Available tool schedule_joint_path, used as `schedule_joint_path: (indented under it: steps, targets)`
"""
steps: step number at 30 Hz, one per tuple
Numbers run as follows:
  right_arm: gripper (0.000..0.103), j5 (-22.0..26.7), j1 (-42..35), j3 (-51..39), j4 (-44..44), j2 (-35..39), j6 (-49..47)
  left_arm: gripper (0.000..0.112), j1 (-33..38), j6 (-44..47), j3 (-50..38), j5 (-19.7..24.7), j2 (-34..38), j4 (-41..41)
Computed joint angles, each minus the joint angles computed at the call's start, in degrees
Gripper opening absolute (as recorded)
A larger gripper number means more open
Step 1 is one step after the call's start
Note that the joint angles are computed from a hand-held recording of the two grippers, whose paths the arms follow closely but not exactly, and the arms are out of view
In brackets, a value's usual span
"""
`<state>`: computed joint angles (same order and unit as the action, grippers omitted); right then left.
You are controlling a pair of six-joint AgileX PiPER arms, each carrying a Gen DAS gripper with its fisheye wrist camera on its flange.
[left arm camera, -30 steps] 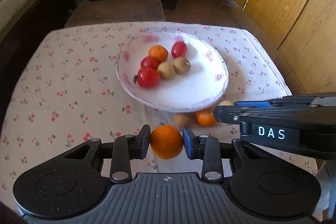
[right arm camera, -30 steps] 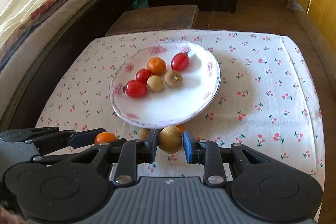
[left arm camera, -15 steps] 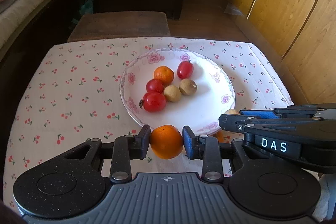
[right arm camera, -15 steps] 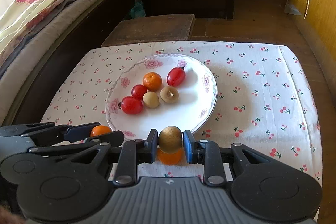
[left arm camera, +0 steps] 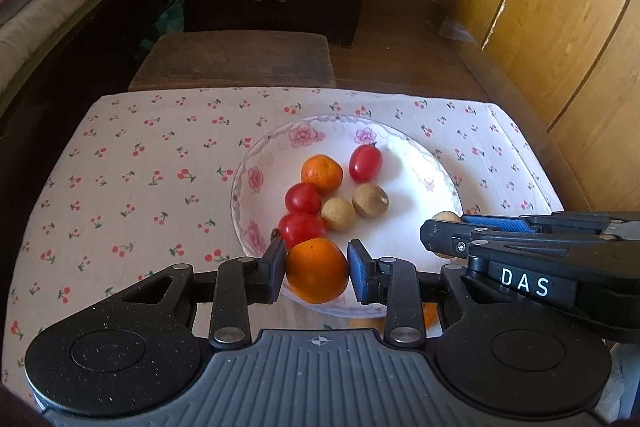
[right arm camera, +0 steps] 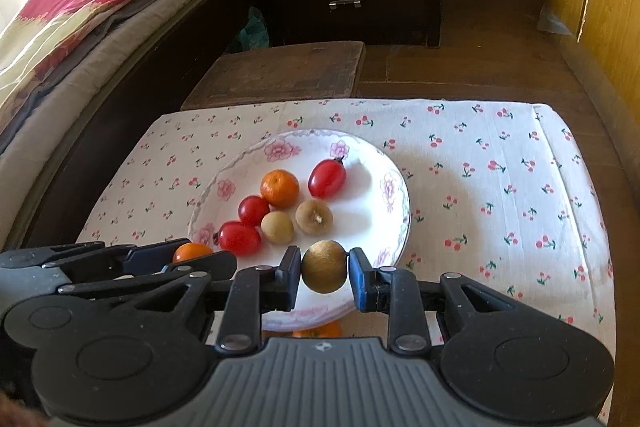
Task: Organize fruits
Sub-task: 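Carry the mandarin with the left tool while the right carries the kiwi to the bowl, then lower the mandarin into the bowl and open the left tool while the right releases the kiwi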
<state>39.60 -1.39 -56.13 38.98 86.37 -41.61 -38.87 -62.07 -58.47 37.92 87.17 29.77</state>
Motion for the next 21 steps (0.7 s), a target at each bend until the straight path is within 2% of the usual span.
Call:
schedule_joint_path:
  steps: [10, 21]
  targets:
    - [0.03, -1.91, 1.29, -0.06, 0.07, 1.28, 0.37, 0.041, 1.2, 0.13, -0.43, -0.33, 1.5, -0.65]
    - [0.03, -1.97, 0.8, 0.14, 0.55, 0.54, 0.33, 0.042, 0.48, -1.1, -0.64, 0.03, 1.17, 0.66]
